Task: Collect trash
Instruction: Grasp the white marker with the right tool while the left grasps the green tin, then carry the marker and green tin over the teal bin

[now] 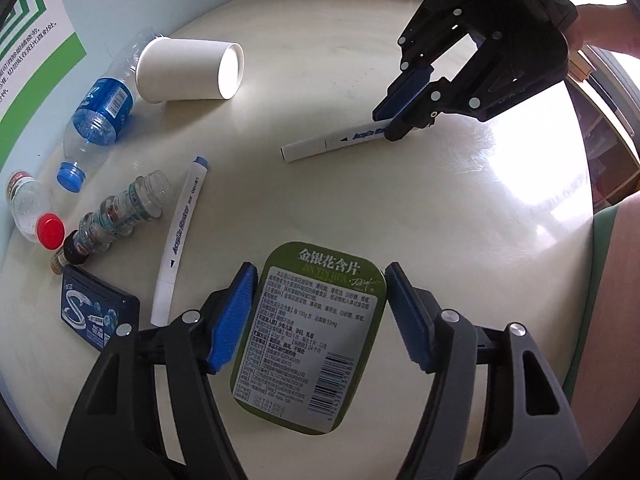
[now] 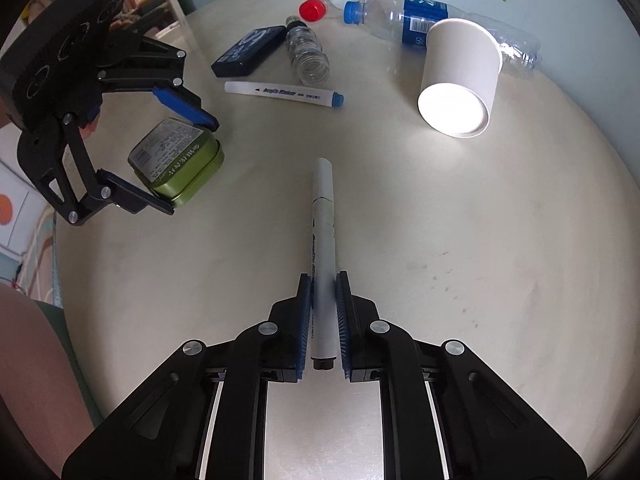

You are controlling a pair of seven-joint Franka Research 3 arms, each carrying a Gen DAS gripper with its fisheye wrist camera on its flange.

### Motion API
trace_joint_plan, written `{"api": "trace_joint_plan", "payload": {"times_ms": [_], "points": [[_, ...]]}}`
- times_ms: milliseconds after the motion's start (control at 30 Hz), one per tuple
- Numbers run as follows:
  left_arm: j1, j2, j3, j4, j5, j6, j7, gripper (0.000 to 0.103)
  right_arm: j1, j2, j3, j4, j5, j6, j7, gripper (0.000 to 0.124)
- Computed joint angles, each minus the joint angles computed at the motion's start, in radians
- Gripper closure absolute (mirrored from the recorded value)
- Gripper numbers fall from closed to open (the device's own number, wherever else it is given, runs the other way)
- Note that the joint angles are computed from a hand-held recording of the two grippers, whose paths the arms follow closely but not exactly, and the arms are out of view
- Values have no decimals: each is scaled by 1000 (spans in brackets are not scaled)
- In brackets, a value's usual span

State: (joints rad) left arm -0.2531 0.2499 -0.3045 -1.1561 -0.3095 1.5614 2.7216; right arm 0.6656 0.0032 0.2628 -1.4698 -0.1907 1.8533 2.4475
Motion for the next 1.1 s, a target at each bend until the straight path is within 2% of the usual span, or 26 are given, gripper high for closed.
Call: {"api": "trace_joint_plan", "payload": {"times_ms": [200,300,367,400,500,633,733,867,933,1000,1100], "points": [[15,-29,10,-50,-8,41,3,37,3,23,-5,24,6,-1,-27,110],[20,-59,16,-95,-5,74,10,19,7,30,-9,30,9,2,-31,110],[19,-80,15,-112,-11,70,30,19,10,32,-10,33,7,2,-40,110],[21,-81,19,-110,-9,63,40,21,11,33,-10,35,9,1,-45,110],[22,-71,27,-95,9,44,34,39,13,32,-12,32,14,2,-51,110],[27,-68,31,-96,7,36,7,41,11,35,-13,36,15,3,-56,110],[33,-43,30,-50,-12,-13,-40,45,14,49,-15,63,10,-8,-66,110],[47,-62,34,-50,-43,6,-75,45,26,71,-18,117,-4,-26,-79,110],[64,-90,41,-72,-70,27,-84,45,33,89,-21,158,-8,-40,-91,110],[71,-97,48,-56,-84,11,-116,45,43,114,-25,208,-18,-59,-106,110],[93,-136,67,-72,-106,23,-142,45,66,183,-37,333,-27,-98,-148,110]]}}
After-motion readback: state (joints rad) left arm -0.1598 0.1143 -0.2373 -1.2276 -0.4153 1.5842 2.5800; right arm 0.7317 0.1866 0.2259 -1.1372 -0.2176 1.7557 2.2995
